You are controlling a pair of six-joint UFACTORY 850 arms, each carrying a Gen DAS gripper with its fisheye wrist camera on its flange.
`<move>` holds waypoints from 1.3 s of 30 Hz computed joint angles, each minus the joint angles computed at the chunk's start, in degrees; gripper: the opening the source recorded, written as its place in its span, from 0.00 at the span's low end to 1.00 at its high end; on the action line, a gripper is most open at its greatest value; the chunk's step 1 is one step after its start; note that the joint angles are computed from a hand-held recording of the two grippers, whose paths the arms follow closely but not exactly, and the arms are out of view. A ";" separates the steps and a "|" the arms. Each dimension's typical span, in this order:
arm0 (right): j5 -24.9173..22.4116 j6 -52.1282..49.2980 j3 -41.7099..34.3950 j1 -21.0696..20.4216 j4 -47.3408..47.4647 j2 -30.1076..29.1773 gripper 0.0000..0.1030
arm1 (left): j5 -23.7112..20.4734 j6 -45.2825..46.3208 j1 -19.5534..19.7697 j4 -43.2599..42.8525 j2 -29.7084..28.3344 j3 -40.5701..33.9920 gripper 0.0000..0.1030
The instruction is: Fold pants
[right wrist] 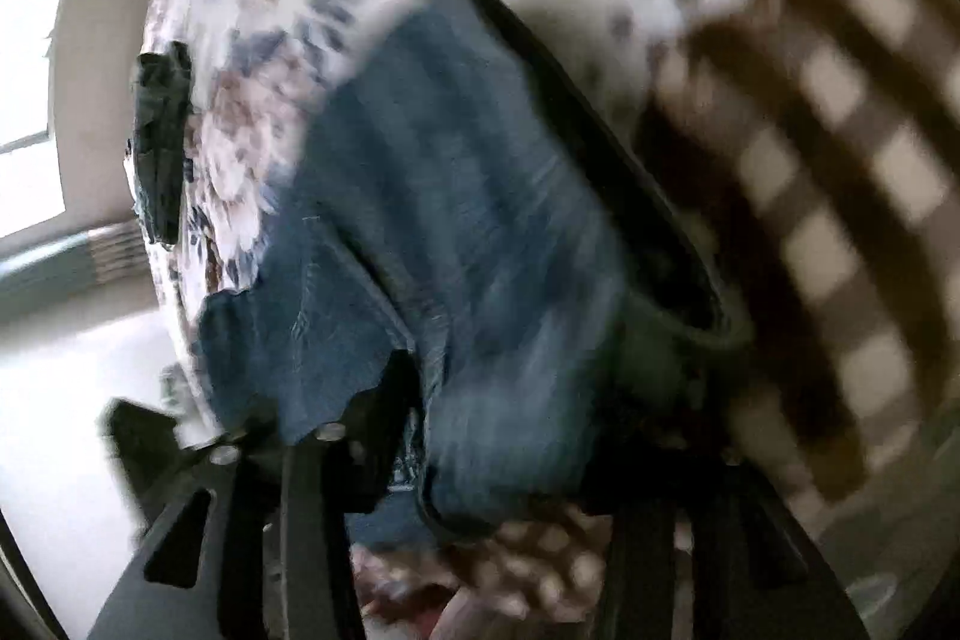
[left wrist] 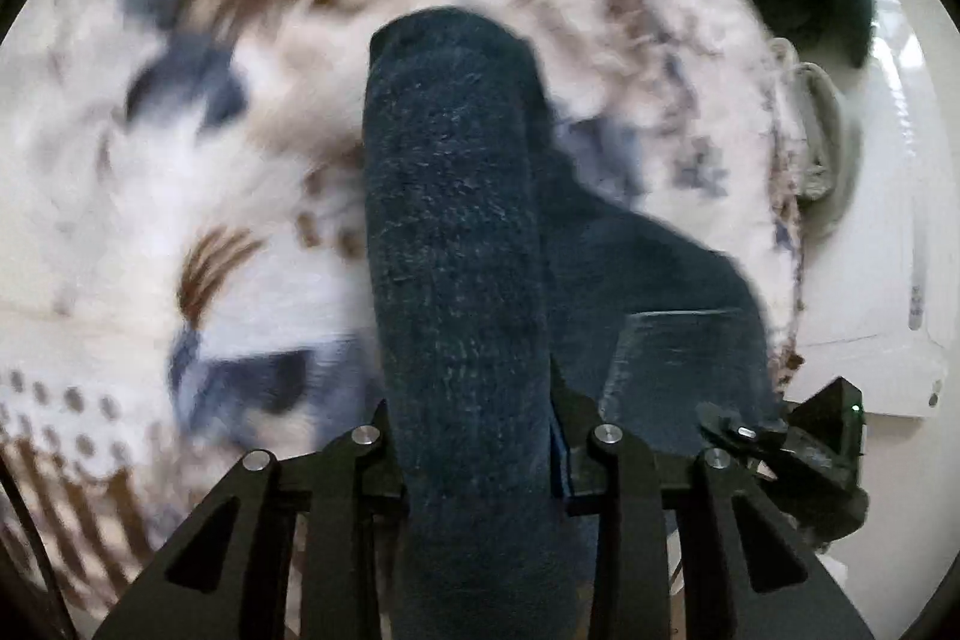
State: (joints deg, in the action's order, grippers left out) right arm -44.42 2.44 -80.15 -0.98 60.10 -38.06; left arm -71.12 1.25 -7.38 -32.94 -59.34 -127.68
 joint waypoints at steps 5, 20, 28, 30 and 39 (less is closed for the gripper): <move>0.51 3.71 2.98 -2.38 -6.59 6.51 0.72 | -1.14 0.65 0.97 -1.98 -1.07 -0.27 0.41; -18.44 -22.89 -15.43 -6.76 8.22 -14.55 0.83 | -2.13 -1.29 0.60 -4.78 -5.03 -4.56 0.64; -20.66 -29.36 -6.67 -10.09 20.48 -10.98 0.84 | -1.17 0.06 1.11 -6.22 -3.37 -2.02 0.61; -21.49 -30.13 -4.84 -10.84 20.90 -9.57 0.84 | -1.08 -0.04 0.91 -5.47 -3.41 -2.17 0.61; -22.28 -23.07 -18.79 -5.36 -7.07 -14.72 0.95 | -1.59 0.84 0.81 -5.26 -4.17 -3.25 0.61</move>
